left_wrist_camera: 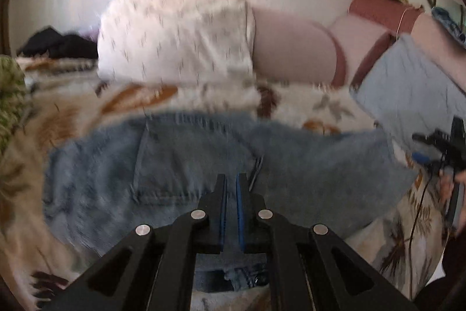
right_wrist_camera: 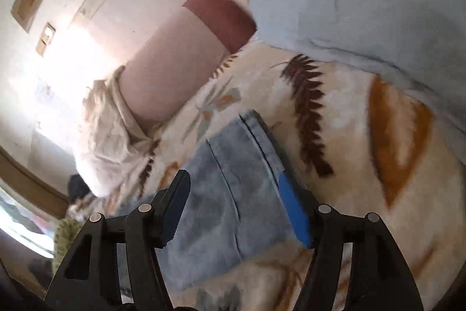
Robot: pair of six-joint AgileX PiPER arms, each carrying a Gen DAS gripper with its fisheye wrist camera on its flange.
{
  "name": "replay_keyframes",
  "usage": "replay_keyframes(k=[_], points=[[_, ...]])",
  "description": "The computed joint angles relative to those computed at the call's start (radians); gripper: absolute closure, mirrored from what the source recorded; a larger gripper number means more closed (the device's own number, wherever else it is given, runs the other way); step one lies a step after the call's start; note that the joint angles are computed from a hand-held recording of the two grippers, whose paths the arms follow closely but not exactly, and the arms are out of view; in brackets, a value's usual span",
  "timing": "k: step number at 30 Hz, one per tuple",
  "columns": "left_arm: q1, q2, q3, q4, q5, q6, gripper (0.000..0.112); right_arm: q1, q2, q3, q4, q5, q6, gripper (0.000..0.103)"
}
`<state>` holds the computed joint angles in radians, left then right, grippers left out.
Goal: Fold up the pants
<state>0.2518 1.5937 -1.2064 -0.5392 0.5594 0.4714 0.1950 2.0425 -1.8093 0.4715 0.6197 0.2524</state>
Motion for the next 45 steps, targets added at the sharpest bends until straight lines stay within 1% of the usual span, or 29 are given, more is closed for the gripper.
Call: replay_keyframes(k=[2, 3, 4, 6, 8, 11, 12, 13, 14, 17, 20, 21, 22, 23, 24, 25, 26, 29, 30, 33, 36, 38, 39, 40, 41, 42, 43, 44, 45], points=[[-0.005, 0.018, 0.009, 0.044, 0.009, -0.025, 0.104, 0.0, 0.022, -0.049, -0.133, 0.047, 0.138, 0.04], [-0.005, 0.026, 0.015, 0.048, 0.009, -0.027, 0.104, -0.007, 0.019, -0.05, -0.166, 0.066, 0.189, 0.04], [-0.002, 0.028, 0.023, 0.035, 0.007, -0.015, 0.104, -0.022, 0.009, -0.036, -0.159, 0.084, 0.205, 0.04], [-0.004, 0.028, 0.026, 0.036, 0.004, -0.018, 0.104, -0.059, -0.018, 0.015, -0.08, 0.111, 0.168, 0.04], [-0.011, 0.023, 0.029, 0.05, 0.0, -0.038, 0.104, -0.084, -0.05, 0.085, -0.001, 0.115, 0.12, 0.039], [-0.025, 0.016, 0.04, 0.084, -0.016, -0.072, 0.104, -0.119, -0.074, 0.186, 0.18, 0.133, 0.011, 0.038], [-0.029, 0.015, 0.041, 0.095, -0.02, -0.084, 0.104, -0.131, -0.073, 0.218, 0.277, 0.137, -0.053, 0.037], [-0.033, 0.011, 0.044, 0.107, -0.023, -0.097, 0.104, -0.136, -0.058, 0.224, 0.35, 0.147, -0.099, 0.037], [-0.038, 0.012, 0.039, 0.119, -0.023, -0.109, 0.104, -0.136, -0.05, 0.218, 0.382, 0.154, -0.114, 0.037], [-0.026, 0.01, 0.037, 0.099, -0.007, -0.094, 0.104, -0.12, -0.007, 0.177, 0.352, 0.142, -0.058, 0.037], [-0.011, 0.014, 0.03, 0.071, 0.01, -0.069, 0.104, -0.132, 0.027, 0.186, 0.464, 0.109, -0.092, 0.034], [-0.007, 0.016, 0.027, 0.06, 0.015, -0.063, 0.104, -0.139, 0.023, 0.217, 0.542, 0.082, -0.141, 0.034], [-0.004, 0.019, 0.023, 0.056, 0.021, -0.058, 0.104, -0.148, 0.016, 0.241, 0.601, 0.064, -0.185, 0.035], [-0.004, 0.02, 0.022, 0.057, 0.022, -0.058, 0.104, -0.147, 0.014, 0.251, 0.62, 0.047, -0.196, 0.044], [-0.004, 0.021, 0.021, 0.057, 0.024, -0.058, 0.104, -0.143, 0.016, 0.25, 0.599, 0.037, -0.181, 0.052], [-0.004, 0.02, 0.02, 0.058, 0.024, -0.06, 0.104, -0.136, 0.022, 0.234, 0.538, 0.039, -0.132, 0.072], [-0.004, 0.021, 0.019, 0.057, 0.025, -0.059, 0.104, -0.13, 0.022, 0.228, 0.501, 0.034, -0.103, 0.078], [0.001, 0.022, 0.016, 0.042, 0.035, -0.05, 0.104, -0.098, -0.005, 0.207, 0.35, -0.01, -0.019, 0.083], [0.004, 0.022, 0.014, 0.031, 0.042, -0.044, 0.104, -0.077, -0.027, 0.203, 0.257, -0.045, 0.035, 0.084], [0.006, 0.013, 0.016, -0.004, 0.058, -0.017, 0.104, -0.047, -0.077, 0.209, 0.083, -0.099, 0.139, 0.084], [-0.019, 0.007, 0.028, 0.009, 0.05, 0.001, 0.098, -0.013, -0.12, 0.23, -0.125, -0.142, 0.291, 0.084], [-0.044, 0.002, 0.047, 0.055, 0.017, -0.026, 0.097, -0.006, -0.099, 0.194, -0.234, -0.103, 0.359, 0.084], [-0.053, 0.0, 0.055, 0.07, 0.003, -0.032, 0.094, 0.004, -0.057, 0.14, -0.289, -0.05, 0.397, 0.083], [-0.059, -0.002, 0.059, 0.079, 0.0, -0.032, 0.092, 0.005, -0.011, 0.073, -0.32, 0.037, 0.401, 0.079], [-0.064, -0.004, 0.06, 0.093, 0.0, -0.039, 0.091, 0.006, 0.009, 0.045, -0.358, 0.087, 0.431, 0.072], [-0.065, -0.008, 0.06, 0.095, 0.002, -0.04, 0.089, 0.006, 0.025, 0.03, -0.399, 0.131, 0.477, 0.069], [-0.06, -0.009, 0.056, 0.082, 0.013, -0.029, 0.086, 0.018, 0.021, 0.027, -0.446, 0.134, 0.522, 0.069], [-0.051, -0.006, 0.049, 0.064, 0.03, -0.016, 0.085, 0.039, 0.004, 0.033, -0.534, 0.136, 0.582, 0.065], [-0.044, -0.002, 0.042, 0.05, 0.043, -0.008, 0.085, 0.061, -0.01, 0.015, -0.634, 0.168, 0.624, 0.064]])
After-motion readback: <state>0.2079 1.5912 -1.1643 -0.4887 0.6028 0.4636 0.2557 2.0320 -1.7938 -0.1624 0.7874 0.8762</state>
